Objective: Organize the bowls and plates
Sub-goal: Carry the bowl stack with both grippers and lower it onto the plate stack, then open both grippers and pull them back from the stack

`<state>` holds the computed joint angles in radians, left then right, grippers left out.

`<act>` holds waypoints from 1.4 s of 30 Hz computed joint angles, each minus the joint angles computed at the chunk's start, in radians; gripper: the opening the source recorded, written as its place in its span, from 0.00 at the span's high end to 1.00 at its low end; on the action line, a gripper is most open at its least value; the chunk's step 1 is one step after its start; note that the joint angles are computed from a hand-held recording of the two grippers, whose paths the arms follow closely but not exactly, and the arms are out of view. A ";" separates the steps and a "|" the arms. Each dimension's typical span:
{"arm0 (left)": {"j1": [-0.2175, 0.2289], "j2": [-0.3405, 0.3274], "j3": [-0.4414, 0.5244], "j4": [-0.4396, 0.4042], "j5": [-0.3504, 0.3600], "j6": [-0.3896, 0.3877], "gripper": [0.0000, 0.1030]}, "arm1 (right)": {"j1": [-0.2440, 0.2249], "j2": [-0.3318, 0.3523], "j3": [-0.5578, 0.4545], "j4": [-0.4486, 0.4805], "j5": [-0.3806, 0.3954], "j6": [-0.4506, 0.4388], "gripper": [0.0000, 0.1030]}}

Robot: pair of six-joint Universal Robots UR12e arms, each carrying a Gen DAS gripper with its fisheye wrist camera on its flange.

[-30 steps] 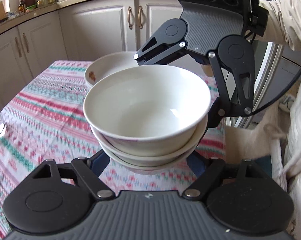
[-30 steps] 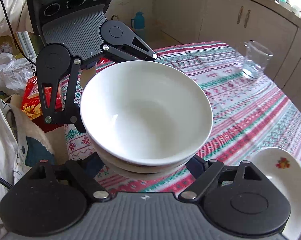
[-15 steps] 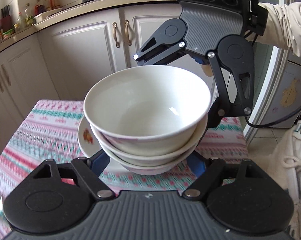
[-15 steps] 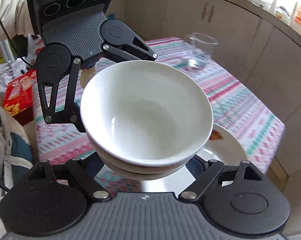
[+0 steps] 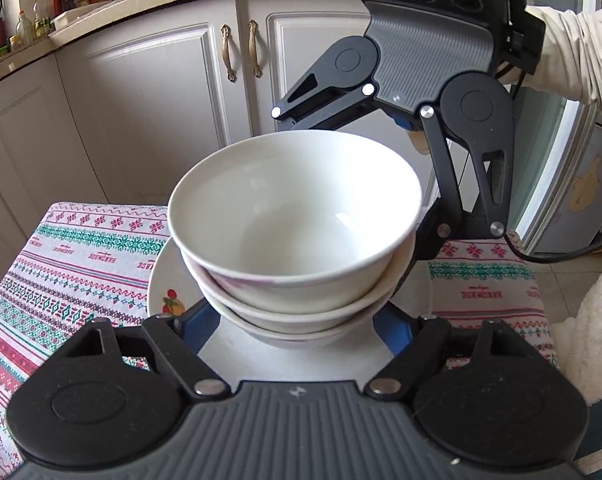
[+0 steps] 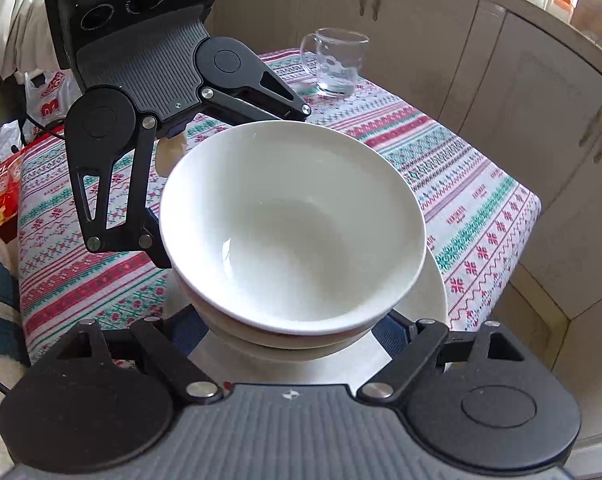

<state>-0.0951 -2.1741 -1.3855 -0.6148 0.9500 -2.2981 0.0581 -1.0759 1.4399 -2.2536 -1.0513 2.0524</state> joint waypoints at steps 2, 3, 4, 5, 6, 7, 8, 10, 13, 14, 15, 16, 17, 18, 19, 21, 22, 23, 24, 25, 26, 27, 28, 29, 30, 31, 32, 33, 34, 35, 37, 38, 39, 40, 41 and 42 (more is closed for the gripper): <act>0.000 -0.004 0.003 0.001 0.001 -0.004 0.20 | 0.000 0.003 -0.002 -0.002 0.000 0.005 0.12; -0.001 -0.005 0.004 0.002 0.001 -0.006 0.20 | -0.001 0.004 -0.002 -0.003 0.000 0.006 0.12; 0.000 -0.007 0.006 0.003 -0.001 -0.008 0.20 | -0.001 0.007 -0.005 -0.002 0.000 0.008 0.12; 0.000 -0.010 0.012 -0.001 -0.002 -0.011 0.20 | -0.002 0.008 -0.006 -0.002 0.003 0.011 0.12; 0.000 -0.011 0.012 0.002 -0.004 -0.013 0.20 | -0.002 0.008 -0.005 -0.003 0.004 0.013 0.12; 0.000 -0.011 0.011 0.004 -0.004 -0.016 0.20 | -0.003 0.008 -0.006 -0.005 0.005 0.017 0.12; 0.000 -0.012 0.013 0.005 -0.003 -0.021 0.20 | -0.003 0.009 -0.005 -0.009 0.006 0.020 0.12; -0.001 -0.009 0.004 0.021 0.002 -0.021 0.19 | -0.002 0.008 0.002 -0.026 0.004 0.019 0.12; -0.002 0.004 -0.029 0.081 0.016 -0.024 0.19 | -0.001 0.005 0.009 -0.040 0.002 0.031 0.11; -0.003 0.009 -0.044 0.110 0.026 -0.027 0.18 | -0.001 0.004 0.011 -0.044 0.006 0.041 0.09; -0.003 0.016 -0.057 0.133 0.031 -0.035 0.16 | -0.003 0.000 0.018 -0.055 0.012 0.053 0.07; -0.003 0.018 -0.063 0.150 0.038 -0.048 0.13 | -0.003 -0.005 0.028 -0.074 0.017 0.063 0.01; -0.003 0.024 -0.078 0.179 0.046 -0.066 0.12 | -0.003 -0.012 0.041 -0.099 0.017 0.072 0.00; -0.002 0.032 -0.096 0.215 0.052 -0.089 0.11 | -0.002 -0.019 0.052 -0.121 0.008 0.082 0.00; -0.001 0.041 -0.116 0.252 0.060 -0.115 0.08 | 0.000 -0.028 0.066 -0.146 -0.009 0.097 0.00; 0.000 0.063 -0.163 0.343 0.081 -0.177 0.05 | 0.008 -0.050 0.099 -0.198 -0.055 0.137 0.00; 0.000 0.073 -0.191 0.404 0.094 -0.217 0.04 | 0.011 -0.062 0.118 -0.229 -0.072 0.160 0.00; 0.000 0.083 -0.220 0.474 0.109 -0.262 0.03 | 0.015 -0.076 0.141 -0.264 -0.094 0.190 0.00; -0.003 0.092 -0.248 0.546 0.133 -0.303 0.01 | 0.022 -0.089 0.164 -0.301 -0.124 0.230 0.00; -0.008 0.099 -0.277 0.625 0.166 -0.346 0.01 | 0.027 -0.102 0.186 -0.341 -0.150 0.273 0.00; -0.016 0.106 -0.305 0.699 0.214 -0.392 0.00 | 0.033 -0.114 0.211 -0.385 -0.174 0.321 0.00; -0.028 0.115 -0.328 0.751 0.273 -0.435 0.00 | 0.039 -0.128 0.234 -0.422 -0.194 0.368 0.00; -0.039 0.124 -0.344 0.786 0.326 -0.477 0.00 | 0.045 -0.140 0.257 -0.462 -0.217 0.426 0.00; -0.051 0.132 -0.362 0.821 0.380 -0.528 0.00 | 0.053 -0.151 0.280 -0.510 -0.246 0.494 0.00; -0.067 0.143 -0.377 0.835 0.448 -0.578 0.00 | 0.061 -0.160 0.299 -0.545 -0.276 0.562 0.00; -0.081 0.156 -0.386 0.830 0.511 -0.623 0.01 | 0.070 -0.170 0.316 -0.570 -0.311 0.634 0.00; -0.095 0.172 -0.395 0.805 0.570 -0.668 0.01 | 0.078 -0.177 0.329 -0.587 -0.343 0.699 0.00; -0.106 0.187 -0.404 0.780 0.614 -0.717 0.01 | 0.087 -0.184 0.341 -0.599 -0.374 0.764 0.00; -0.114 0.203 -0.415 0.764 0.642 -0.770 0.01 | 0.096 -0.191 0.353 -0.611 -0.405 0.820 0.00; -0.118 0.218 -0.423 0.739 0.662 -0.815 0.01 | 0.104 -0.199 0.364 -0.620 -0.427 0.868 0.00; -0.128 0.247 -0.435 0.693 0.701 -0.872 0.01 | 0.112 -0.220 0.391 -0.634 -0.440 0.935 0.00; -0.133 0.258 -0.440 0.668 0.725 -0.887 0.01 | 0.116 -0.229 0.402 -0.644 -0.443 0.954 0.00; -0.141 0.268 -0.442 0.650 0.759 -0.897 0.01 | 0.124 -0.238 0.414 -0.658 -0.453 0.965 0.00; -0.148 0.276 -0.448 0.646 0.789 -0.906 0.01 | 0.133 -0.247 0.425 -0.677 -0.472 0.974 0.00; -0.153 0.281 -0.451 0.640 0.811 -0.913 0.01 | 0.142 -0.253 0.435 -0.695 -0.492 0.983 0.00; -0.155 0.288 -0.454 0.634 0.821 -0.925 0.01 | 0.149 -0.259 0.443 -0.706 -0.506 0.992 0.00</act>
<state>-0.2501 -1.8866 -1.8392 0.0189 1.7713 -3.2229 0.2071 -1.3352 1.8825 -2.9597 -1.5577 3.0445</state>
